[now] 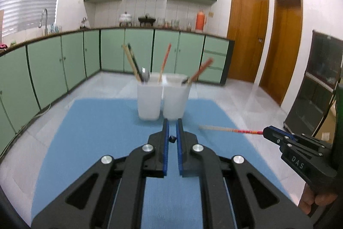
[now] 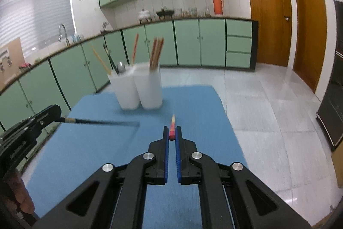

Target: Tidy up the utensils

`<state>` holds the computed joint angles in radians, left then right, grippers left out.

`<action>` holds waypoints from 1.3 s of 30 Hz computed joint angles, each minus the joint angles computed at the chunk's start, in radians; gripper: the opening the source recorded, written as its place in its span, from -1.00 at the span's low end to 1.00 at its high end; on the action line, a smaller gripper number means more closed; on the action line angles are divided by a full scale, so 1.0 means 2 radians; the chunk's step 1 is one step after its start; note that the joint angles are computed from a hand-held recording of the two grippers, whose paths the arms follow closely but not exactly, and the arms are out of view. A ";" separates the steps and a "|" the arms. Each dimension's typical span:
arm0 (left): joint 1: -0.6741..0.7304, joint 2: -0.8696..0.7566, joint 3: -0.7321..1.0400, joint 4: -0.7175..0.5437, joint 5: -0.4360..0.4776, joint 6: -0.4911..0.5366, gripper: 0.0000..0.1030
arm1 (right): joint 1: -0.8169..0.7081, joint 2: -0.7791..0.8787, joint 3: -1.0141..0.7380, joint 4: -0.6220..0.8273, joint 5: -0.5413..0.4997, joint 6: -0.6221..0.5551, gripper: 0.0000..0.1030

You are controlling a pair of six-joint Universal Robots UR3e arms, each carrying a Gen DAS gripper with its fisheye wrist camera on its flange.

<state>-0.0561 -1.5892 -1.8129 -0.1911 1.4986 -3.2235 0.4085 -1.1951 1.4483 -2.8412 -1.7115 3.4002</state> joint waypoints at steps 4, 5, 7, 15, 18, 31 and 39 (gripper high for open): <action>-0.003 -0.014 0.043 -0.003 0.001 -0.002 -0.90 | -0.016 -0.008 -0.026 0.004 0.032 -0.001 -0.89; -0.002 -0.021 0.058 -0.005 -0.001 -0.002 -0.90 | -0.021 -0.008 -0.034 0.006 0.042 0.000 -0.89; -0.003 -0.030 0.082 -0.011 -0.005 0.000 -0.91 | -0.028 -0.005 -0.053 0.013 0.056 -0.003 -0.89; 0.006 -0.049 0.142 -0.032 -0.029 0.007 -1.00 | -0.035 0.020 -0.143 0.059 0.078 -0.030 -0.89; 0.013 -0.051 0.148 -0.034 -0.037 0.009 -1.00 | -0.034 0.030 -0.162 0.068 0.081 -0.038 -0.89; 0.064 -0.014 0.043 -0.070 -0.070 0.016 -0.94 | -0.008 0.011 -0.106 0.020 0.042 -0.049 -0.89; 0.082 0.003 -0.031 -0.062 -0.075 0.031 -0.94 | 0.029 -0.067 0.030 -0.035 -0.040 -0.054 -0.88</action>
<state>0.1081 -1.5830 -1.8757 -0.3145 1.3487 -3.1619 0.4667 -1.3292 1.5080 -2.9110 -1.7917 3.2931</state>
